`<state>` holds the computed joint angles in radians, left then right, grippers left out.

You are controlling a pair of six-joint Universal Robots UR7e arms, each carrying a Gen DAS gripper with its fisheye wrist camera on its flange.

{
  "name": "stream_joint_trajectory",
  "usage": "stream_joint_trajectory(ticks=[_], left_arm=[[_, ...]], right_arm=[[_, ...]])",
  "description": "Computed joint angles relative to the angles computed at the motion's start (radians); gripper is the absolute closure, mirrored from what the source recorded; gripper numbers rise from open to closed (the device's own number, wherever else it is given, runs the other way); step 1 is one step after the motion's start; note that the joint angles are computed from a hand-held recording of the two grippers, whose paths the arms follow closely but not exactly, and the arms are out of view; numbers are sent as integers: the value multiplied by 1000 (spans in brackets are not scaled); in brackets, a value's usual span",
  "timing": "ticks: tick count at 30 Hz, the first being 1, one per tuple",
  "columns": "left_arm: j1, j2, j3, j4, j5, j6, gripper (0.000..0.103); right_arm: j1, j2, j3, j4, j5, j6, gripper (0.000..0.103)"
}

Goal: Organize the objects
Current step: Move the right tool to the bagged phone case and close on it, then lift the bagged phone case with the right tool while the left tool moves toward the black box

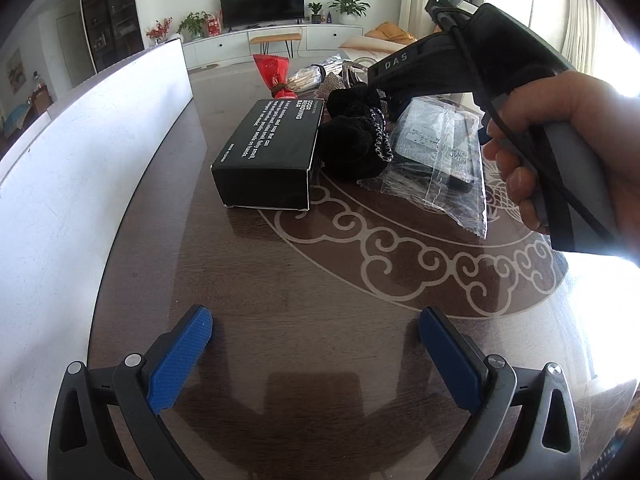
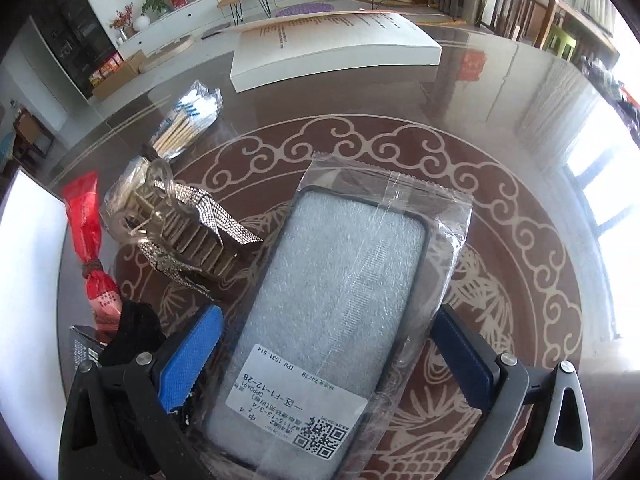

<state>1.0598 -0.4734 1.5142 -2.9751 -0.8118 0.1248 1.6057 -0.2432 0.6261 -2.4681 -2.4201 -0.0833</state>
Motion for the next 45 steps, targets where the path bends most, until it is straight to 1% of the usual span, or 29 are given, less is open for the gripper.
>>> stream_joint_trajectory(ticks=[1, 2, 4, 5, 6, 8, 9, 12, 15, 18, 22, 27, 28, 30, 31, 33, 35, 37, 39, 41, 43, 45], left_arm=[[0, 0, -1, 0, 0, 0, 0], [0, 0, 0, 1, 0, 0, 0], [0, 0, -1, 2, 0, 0, 0], [0, -2, 1, 1, 0, 0, 0], [0, -3, 2, 1, 0, -1, 0], [-1, -5, 6, -1, 0, -2, 0], [-1, -5, 7, -1, 0, -2, 0], [-1, -5, 7, -1, 0, -2, 0], [-1, -5, 7, -1, 0, -2, 0], [-1, -5, 7, -1, 0, -2, 0], [-1, -6, 7, -1, 0, -2, 0], [-1, -5, 7, 1, 0, -1, 0], [-2, -8, 7, 11, -1, -1, 0], [-1, -19, -15, 105, -8, -24, 0], [-3, -23, -24, 117, -7, -25, 0], [-10, -20, -42, 52, 16, 12, 0], [-10, -6, -108, 53, 38, 20, 0], [0, 14, -192, 91, 33, 2, 0], [21, 49, -300, 158, 16, -24, 0], [42, 83, -398, 253, 2, -74, 0], [68, 109, -478, 358, -55, -122, 0], [81, 133, -528, 431, -98, -138, 0]], right_arm=[[3, -5, 22, -36, 5, -36, 0], [-3, -32, 82, -95, 41, -86, 0], [-9, -75, 185, -208, 65, -163, 0], [-12, -100, 246, -286, 77, -203, 6], [-14, -123, 301, -352, 85, -237, 15], [-24, -180, 421, -458, 110, -288, 23], [-30, -211, 484, -508, 124, -315, 25], [-58, -314, 685, -659, 170, -388, 25], [-82, -412, 869, -782, 209, -437, 25], [-103, -477, 1004, -890, 243, -472, 25], [-114, -506, 1055, -924, 255, -467, 25], [-110, -493, 1039, -921, 247, -471, 18], [-110, -493, 1039, -922, 248, -470, 18], [-110, -491, 1039, -926, 248, -471, 17], [-110, -490, 1039, -930, 246, -474, 17], [-108, -485, 1039, -943, 240, -485, 17], [-105, -481, 1036, -953, 232, -494, 17], [-107, -482, 1037, -951, 234, -492, 17], [-108, -485, 1039, -946, 239, -489, 17], [-108, -485, 1038, -946, 239, -489, 17], [-109, -485, 1039, -946, 239, -489, 17], [-109, -485, 1038, -946, 239, -489, 17]])
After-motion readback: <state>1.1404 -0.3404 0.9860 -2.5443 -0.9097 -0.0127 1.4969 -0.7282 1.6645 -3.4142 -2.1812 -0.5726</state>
